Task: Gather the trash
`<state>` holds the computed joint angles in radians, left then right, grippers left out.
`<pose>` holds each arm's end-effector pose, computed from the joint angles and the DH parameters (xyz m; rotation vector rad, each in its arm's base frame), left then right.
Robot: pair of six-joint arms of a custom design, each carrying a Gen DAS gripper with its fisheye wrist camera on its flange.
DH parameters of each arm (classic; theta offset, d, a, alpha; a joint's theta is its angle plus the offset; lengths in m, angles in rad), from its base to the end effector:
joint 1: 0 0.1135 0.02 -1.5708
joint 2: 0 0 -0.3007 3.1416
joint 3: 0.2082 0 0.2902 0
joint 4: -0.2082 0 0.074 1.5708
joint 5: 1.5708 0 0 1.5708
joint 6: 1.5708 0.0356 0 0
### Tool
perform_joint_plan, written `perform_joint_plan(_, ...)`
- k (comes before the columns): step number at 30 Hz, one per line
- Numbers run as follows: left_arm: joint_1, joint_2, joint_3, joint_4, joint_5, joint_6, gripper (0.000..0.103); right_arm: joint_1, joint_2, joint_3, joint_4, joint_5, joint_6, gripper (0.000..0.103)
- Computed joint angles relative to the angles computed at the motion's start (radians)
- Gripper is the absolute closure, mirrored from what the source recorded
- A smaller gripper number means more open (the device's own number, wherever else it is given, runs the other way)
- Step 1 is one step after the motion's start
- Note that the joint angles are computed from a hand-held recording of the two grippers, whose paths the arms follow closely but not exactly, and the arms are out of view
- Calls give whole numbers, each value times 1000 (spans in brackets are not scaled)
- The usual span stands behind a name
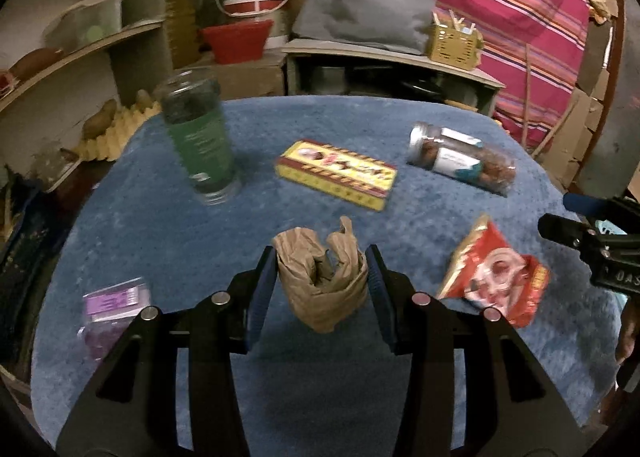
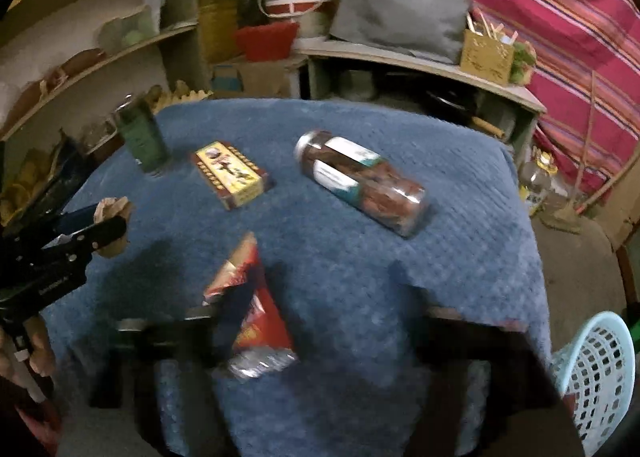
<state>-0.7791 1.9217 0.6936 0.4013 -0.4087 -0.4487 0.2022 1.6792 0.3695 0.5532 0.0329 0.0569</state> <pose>0.2572 -0.2341 0.0701 0.1955 2.3071 -0.1278 0.2583 0.0518 0.0784 -0.1525 2.3236 0.0917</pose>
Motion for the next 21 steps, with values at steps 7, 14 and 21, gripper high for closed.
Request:
perform_joint_plan(7, 51, -40, -103, 51, 31, 21, 59, 100, 159, 113, -57, 7, 33, 31)
perform_joint_plan(14, 39, -34, -147, 95, 40, 27, 59, 140, 222, 85, -28, 22, 36, 60)
perform_joint_plan(21, -22, -46, -129, 73, 5, 6, 59, 109, 151, -37, 102, 35, 60, 82)
